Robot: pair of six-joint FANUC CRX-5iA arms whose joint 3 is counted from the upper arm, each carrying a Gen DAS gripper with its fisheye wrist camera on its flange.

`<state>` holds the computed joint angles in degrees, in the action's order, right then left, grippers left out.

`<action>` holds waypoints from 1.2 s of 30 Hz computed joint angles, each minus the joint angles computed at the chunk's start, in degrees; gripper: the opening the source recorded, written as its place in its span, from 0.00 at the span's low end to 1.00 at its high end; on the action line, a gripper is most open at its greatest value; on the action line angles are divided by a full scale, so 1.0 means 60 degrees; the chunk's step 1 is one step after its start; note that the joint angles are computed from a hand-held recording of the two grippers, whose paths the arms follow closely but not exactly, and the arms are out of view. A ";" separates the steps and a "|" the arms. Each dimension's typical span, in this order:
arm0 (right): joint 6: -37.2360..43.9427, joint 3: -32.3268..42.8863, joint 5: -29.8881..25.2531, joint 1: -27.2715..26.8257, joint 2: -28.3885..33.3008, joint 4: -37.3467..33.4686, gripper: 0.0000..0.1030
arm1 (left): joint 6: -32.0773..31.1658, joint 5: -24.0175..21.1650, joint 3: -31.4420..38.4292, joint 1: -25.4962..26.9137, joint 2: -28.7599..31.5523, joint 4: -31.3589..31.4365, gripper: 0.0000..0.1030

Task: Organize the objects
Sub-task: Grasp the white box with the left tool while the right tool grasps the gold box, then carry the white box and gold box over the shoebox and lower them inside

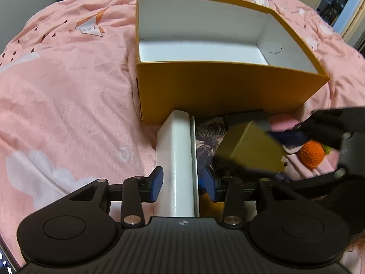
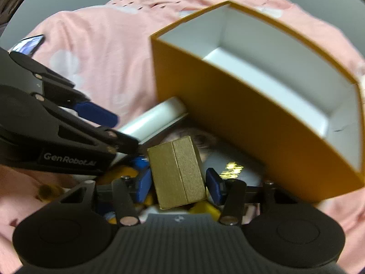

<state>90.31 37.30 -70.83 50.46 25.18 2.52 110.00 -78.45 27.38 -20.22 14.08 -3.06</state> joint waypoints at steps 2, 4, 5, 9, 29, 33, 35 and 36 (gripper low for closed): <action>-0.0191 -0.0023 0.0087 -0.0082 0.0012 0.0036 0.48 | -0.0060 -0.0081 0.0118 0.0040 0.0167 0.0131 0.47; -0.0170 0.0248 -0.0077 -0.0203 0.0209 -0.0129 0.48 | -0.0074 -0.0220 0.0327 0.0008 0.0367 0.0039 0.47; -0.0199 0.0339 -0.0151 -0.0260 0.0249 -0.0266 0.48 | -0.0085 -0.0302 0.0429 -0.0023 0.0452 -0.0050 0.47; -0.0141 0.0827 -0.0428 -0.0581 0.0483 -0.0934 0.49 | -0.0121 -0.0598 0.0724 -0.0089 0.0743 -0.0225 0.48; -0.1325 0.0664 -0.0156 -0.0790 0.0076 -0.1616 0.50 | 0.0937 0.0546 -0.0318 -0.0440 -0.0587 -0.1158 0.31; -0.1283 0.0095 0.0355 -0.0764 -0.0538 -0.1499 0.49 | 0.0775 0.1135 -0.0414 -0.0555 -0.0942 -0.1207 0.31; -0.1260 -0.0060 0.0561 -0.0768 -0.0769 -0.1474 0.49 | 0.0619 0.1550 -0.0503 -0.0602 -0.1146 -0.1149 0.31; -0.1244 -0.0119 0.0651 -0.0764 -0.0873 -0.1452 0.49 | 0.0617 0.1671 -0.0491 -0.0637 -0.1213 -0.1166 0.31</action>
